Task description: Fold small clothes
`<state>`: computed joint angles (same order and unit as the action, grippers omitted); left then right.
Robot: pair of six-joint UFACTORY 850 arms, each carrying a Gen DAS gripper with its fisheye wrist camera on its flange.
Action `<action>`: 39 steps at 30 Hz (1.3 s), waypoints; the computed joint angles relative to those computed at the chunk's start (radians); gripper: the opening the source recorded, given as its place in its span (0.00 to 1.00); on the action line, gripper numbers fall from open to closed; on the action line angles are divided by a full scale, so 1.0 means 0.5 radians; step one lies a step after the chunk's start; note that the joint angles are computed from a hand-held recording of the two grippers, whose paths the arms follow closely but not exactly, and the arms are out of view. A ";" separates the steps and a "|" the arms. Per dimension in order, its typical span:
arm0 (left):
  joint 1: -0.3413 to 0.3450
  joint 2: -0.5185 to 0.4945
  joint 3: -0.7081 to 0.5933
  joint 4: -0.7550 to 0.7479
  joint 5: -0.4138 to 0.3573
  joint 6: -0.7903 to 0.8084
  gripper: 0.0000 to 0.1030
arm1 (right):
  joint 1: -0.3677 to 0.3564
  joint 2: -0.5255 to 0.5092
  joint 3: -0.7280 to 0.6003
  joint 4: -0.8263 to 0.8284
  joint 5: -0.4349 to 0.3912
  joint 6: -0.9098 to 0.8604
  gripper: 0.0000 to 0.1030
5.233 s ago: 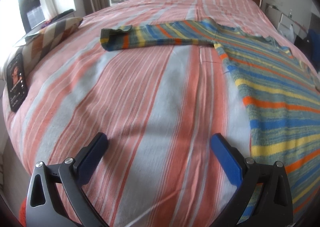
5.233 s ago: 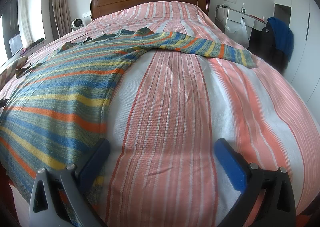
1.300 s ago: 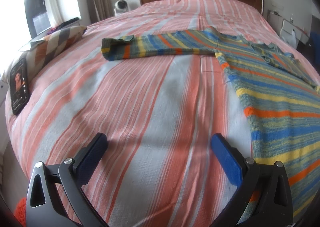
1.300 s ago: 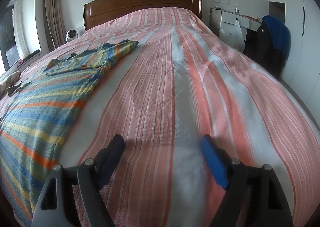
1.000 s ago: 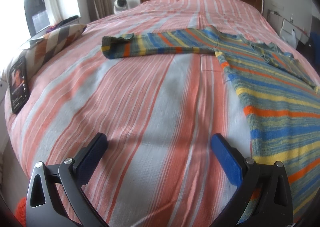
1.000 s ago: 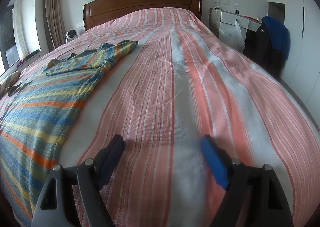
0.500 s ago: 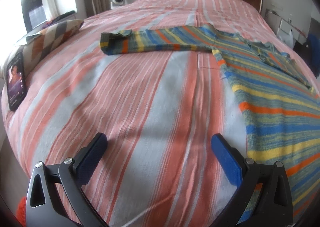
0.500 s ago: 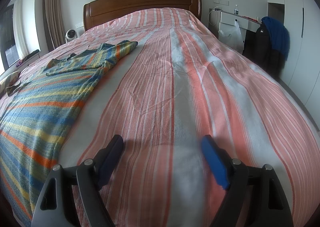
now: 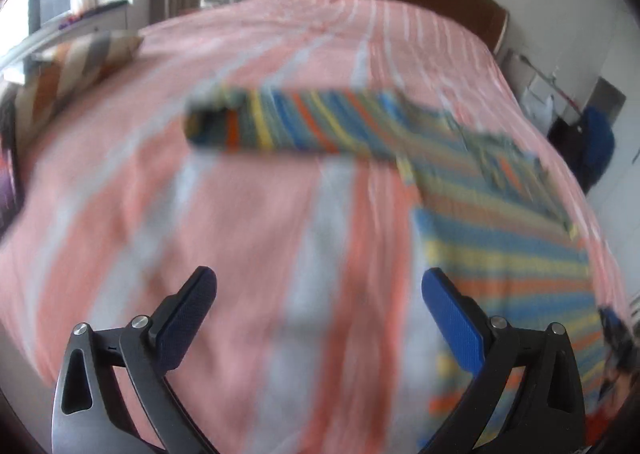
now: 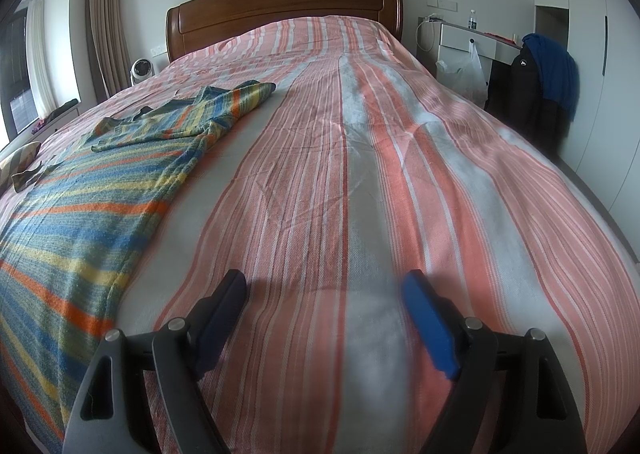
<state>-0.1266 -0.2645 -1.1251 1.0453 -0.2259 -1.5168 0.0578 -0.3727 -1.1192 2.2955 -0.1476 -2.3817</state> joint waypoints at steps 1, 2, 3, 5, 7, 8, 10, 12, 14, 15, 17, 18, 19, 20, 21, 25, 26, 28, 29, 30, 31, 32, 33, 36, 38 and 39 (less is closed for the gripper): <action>0.042 -0.040 -0.082 -0.051 -0.034 0.094 0.99 | -0.001 0.000 0.001 -0.007 -0.002 0.007 0.78; 0.097 -0.106 -0.187 -0.176 -0.050 0.272 0.99 | 0.000 0.002 0.002 -0.001 -0.001 0.003 0.78; 0.139 -0.180 -0.289 -0.356 -0.091 0.481 0.99 | -0.001 0.004 0.004 0.000 -0.001 0.000 0.78; 0.229 -0.403 -0.567 -0.665 -0.279 0.804 0.99 | 0.000 0.004 0.004 0.005 0.000 -0.004 0.78; 0.297 -0.627 -0.822 -0.734 -0.533 0.835 0.95 | 0.000 0.005 0.005 0.019 0.003 -0.021 0.78; 0.317 -0.680 -0.882 -0.713 -0.628 0.767 0.90 | 0.000 0.005 0.005 0.037 0.005 -0.038 0.78; 0.376 -0.668 -0.841 -0.590 -0.631 0.407 0.81 | 0.001 0.009 0.009 0.095 0.015 -0.097 0.79; 0.450 -0.520 -0.635 -0.500 -0.418 -0.012 0.82 | 0.000 0.011 0.011 0.125 0.016 -0.130 0.79; 0.485 -0.409 -0.475 -0.326 -0.248 -0.308 0.84 | -0.003 0.012 0.013 0.093 0.008 -0.097 0.79; 0.494 -0.374 -0.430 -0.297 -0.206 -0.330 0.84 | -0.008 0.010 0.011 0.044 0.000 -0.046 0.79; 0.493 -0.301 -0.352 -0.360 -0.137 -0.188 0.84 | -0.010 0.008 0.010 0.012 -0.010 -0.013 0.79; 0.489 -0.272 -0.312 -0.375 -0.095 -0.159 0.85 | -0.012 0.007 0.010 0.003 -0.013 -0.004 0.79; 0.481 -0.227 -0.250 -0.399 -0.015 -0.118 0.87 | -0.013 0.006 0.009 -0.002 -0.015 0.002 0.79; 0.463 -0.172 -0.173 -0.418 0.065 -0.088 0.88 | -0.013 0.007 0.010 -0.003 -0.016 0.004 0.79; 0.435 -0.127 -0.104 -0.375 0.115 -0.130 0.89 | -0.013 0.007 0.009 -0.003 -0.014 0.003 0.79; 0.242 0.055 0.171 0.304 0.232 -0.884 0.93 | -0.015 0.007 0.010 -0.009 -0.020 0.008 0.79; 0.194 0.090 0.226 0.486 0.236 -1.093 0.94 | -0.014 0.007 0.009 -0.007 -0.018 0.006 0.79; 0.077 0.145 0.322 0.794 0.151 -1.435 0.94 | -0.015 0.008 0.011 -0.010 -0.024 0.011 0.79; 0.024 0.152 0.344 0.859 0.077 -1.483 0.95 | -0.014 0.008 0.011 -0.003 -0.024 0.003 0.79; -0.001 0.132 0.329 0.855 0.031 -1.448 0.95 | -0.015 0.007 0.011 -0.004 -0.024 0.004 0.79; -0.037 0.124 0.324 0.779 -0.036 -1.329 0.95 | -0.015 0.007 0.011 -0.004 -0.024 0.004 0.79; -0.060 0.103 0.291 0.636 -0.090 -1.126 0.95 | -0.015 0.007 0.011 -0.009 -0.026 0.010 0.80; -0.070 0.093 0.275 0.547 -0.116 -0.991 0.95 | -0.015 0.007 0.011 -0.009 -0.026 0.010 0.79; -0.071 0.081 0.267 0.592 -0.119 -1.007 0.95 | -0.015 0.008 0.011 -0.007 -0.025 0.008 0.79; -0.063 0.096 0.287 0.702 -0.093 -1.132 0.95 | -0.014 0.008 0.011 0.004 -0.022 -0.004 0.80; -0.063 0.106 0.300 0.751 -0.080 -1.187 0.95 | -0.013 0.008 0.011 0.019 -0.019 -0.020 0.80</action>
